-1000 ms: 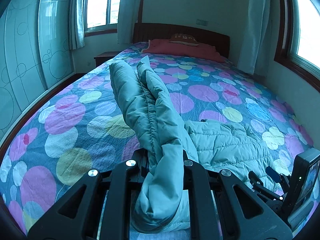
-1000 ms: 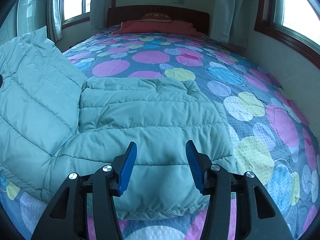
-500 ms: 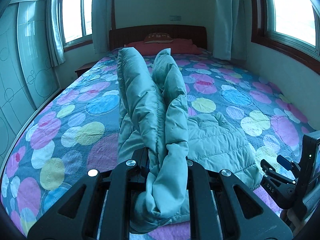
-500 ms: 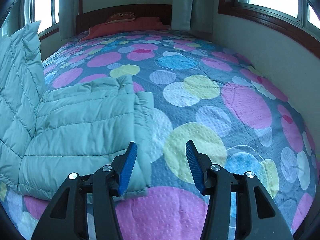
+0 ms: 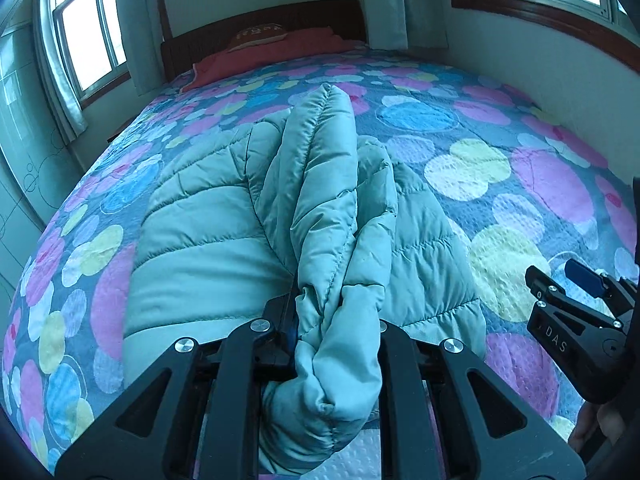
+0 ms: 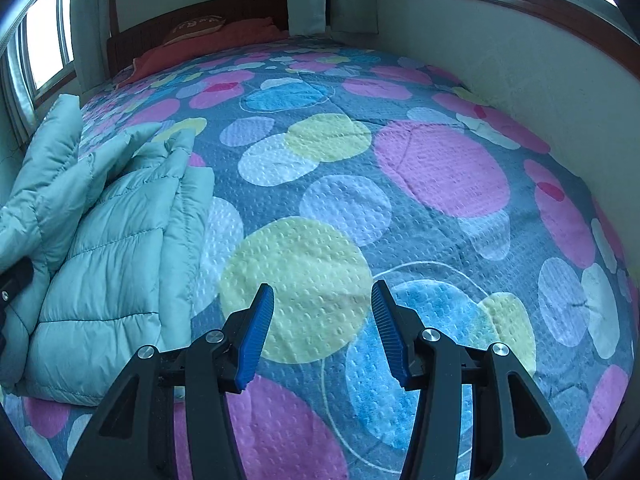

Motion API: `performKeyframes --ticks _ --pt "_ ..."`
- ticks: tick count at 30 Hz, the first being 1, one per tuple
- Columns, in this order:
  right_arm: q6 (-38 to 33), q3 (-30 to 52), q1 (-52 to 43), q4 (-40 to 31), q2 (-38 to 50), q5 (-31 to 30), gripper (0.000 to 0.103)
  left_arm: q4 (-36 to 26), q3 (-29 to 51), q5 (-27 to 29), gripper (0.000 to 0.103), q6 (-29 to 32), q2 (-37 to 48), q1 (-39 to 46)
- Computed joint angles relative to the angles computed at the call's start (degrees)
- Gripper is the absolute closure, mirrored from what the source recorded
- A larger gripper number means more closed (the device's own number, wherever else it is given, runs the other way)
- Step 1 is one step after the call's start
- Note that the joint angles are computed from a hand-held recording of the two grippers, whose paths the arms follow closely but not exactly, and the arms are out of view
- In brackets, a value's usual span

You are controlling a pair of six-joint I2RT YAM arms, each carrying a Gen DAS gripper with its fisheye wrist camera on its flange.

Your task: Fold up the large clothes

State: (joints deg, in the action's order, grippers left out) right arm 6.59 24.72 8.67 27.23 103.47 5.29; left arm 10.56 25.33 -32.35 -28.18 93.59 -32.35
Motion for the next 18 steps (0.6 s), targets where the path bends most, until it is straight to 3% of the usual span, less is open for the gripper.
performKeyframes --ticks 9,18 --pt "-0.4 2.1 -1.9 0.6 5.6 -1.3 0.052 4.4 4.8 -2.4 0.088 0.7 12.8 -3.5" --pt "-0.4 2.8 -1.8 0.9 7.6 -1.3 0.052 7.6 6.0 -4.2 0.088 2.1 18.1 -5.0"
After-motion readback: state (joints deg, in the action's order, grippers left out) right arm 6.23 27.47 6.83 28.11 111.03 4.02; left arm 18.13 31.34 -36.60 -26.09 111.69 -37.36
